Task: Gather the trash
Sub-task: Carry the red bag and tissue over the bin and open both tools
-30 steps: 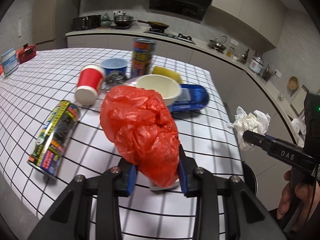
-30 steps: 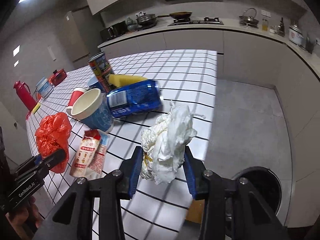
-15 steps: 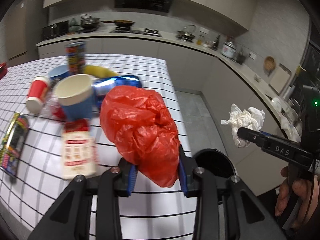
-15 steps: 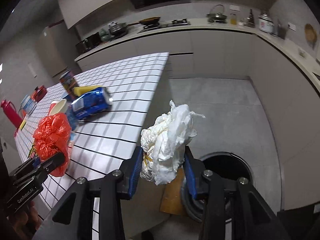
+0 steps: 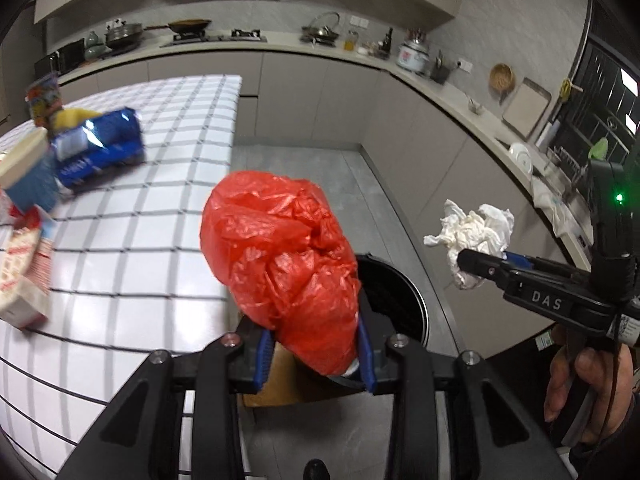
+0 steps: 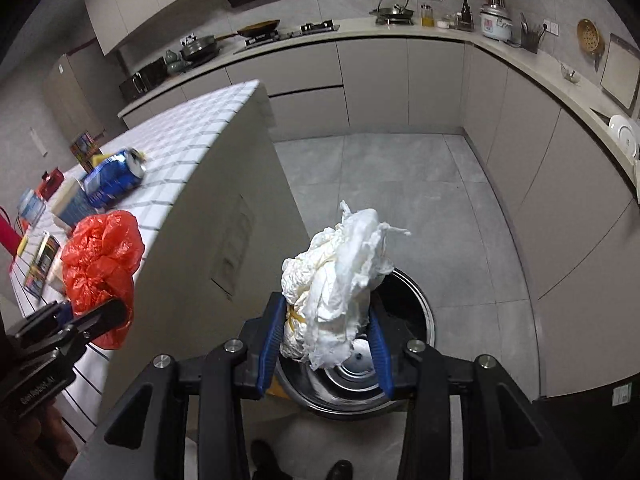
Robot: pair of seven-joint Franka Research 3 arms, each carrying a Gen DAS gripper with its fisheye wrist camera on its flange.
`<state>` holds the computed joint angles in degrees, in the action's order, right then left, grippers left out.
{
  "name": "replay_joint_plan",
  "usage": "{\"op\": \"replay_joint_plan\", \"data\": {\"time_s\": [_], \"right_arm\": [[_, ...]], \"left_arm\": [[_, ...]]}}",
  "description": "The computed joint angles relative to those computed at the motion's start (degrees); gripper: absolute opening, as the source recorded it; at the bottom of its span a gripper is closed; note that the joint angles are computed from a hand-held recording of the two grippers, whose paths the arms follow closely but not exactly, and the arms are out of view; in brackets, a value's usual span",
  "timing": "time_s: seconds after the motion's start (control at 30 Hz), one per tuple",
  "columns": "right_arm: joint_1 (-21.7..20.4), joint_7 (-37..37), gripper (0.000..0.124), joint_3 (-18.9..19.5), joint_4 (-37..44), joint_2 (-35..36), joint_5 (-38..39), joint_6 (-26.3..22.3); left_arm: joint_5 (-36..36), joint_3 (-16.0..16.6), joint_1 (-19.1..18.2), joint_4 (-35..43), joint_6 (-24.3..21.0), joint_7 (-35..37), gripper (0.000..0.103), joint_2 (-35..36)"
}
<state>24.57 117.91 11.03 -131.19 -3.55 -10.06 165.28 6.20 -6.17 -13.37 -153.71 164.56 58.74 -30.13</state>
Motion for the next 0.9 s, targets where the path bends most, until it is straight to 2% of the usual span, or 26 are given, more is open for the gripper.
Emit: {"op": "replay_joint_plan", "data": {"time_s": [0.17,0.33,0.47,0.53,0.6,0.63,0.67,0.7,0.73,0.77,0.9], "right_arm": [[0.23,-12.01,0.042,-1.81,-3.07,1.87,7.37,2.87],[0.24,-25.33,0.042,-2.2,-3.78,6.24,16.92,3.92],[-0.18,-32.53,0.042,-1.94,-2.2,10.69,21.31,3.96],[-0.68,-36.54,0.042,-1.37,-1.32,12.35,23.28,4.04],[-1.09,-40.22,0.042,-0.75,0.07,14.25,25.13,3.91],[-1.6,-42.75,0.042,-0.1,0.88,15.38,26.37,3.79],[-2.06,-45.43,0.044,0.62,1.68,16.34,27.86,3.66],[-0.87,-45.36,0.056,-0.67,2.49,17.58,26.08,3.49],[1.7,-41.27,0.068,-3.96,3.55,18.85,20.73,2.28],[2.59,-40.4,0.08,-5.25,3.81,19.39,19.41,2.23],[0.36,-42.73,0.08,-3.65,3.24,18.68,21.84,3.63]], "left_arm": [[-2.0,-1.35,-2.23,1.29,1.31,-2.21,0.036,5.43],[-6.36,-0.28,-5.7,3.55,2.89,-2.05,0.036,12.95],[-9.42,-0.71,-6.42,5.64,3.14,-1.31,0.036,16.95],[-11.89,-0.47,-7.0,6.81,3.07,-0.11,0.036,18.88],[-18.25,0.62,-8.67,8.19,3.05,5.36,0.039,21.07],[-21.0,1.55,-9.72,9.22,2.54,7.78,0.044,22.4],[-19.74,0.89,-8.77,10.39,1.16,6.79,0.068,23.37],[-14.46,-1.26,-5.82,10.85,-0.09,2.27,0.088,23.64],[-8.96,-3.2,-3.03,10.04,0.58,-2.84,0.093,22.75],[-7.47,-3.59,-2.24,9.2,1.8,-4.45,0.096,21.96],[-5.47,-4.03,-0.85,8.2,1.25,-6.17,0.096,19.41]]}}
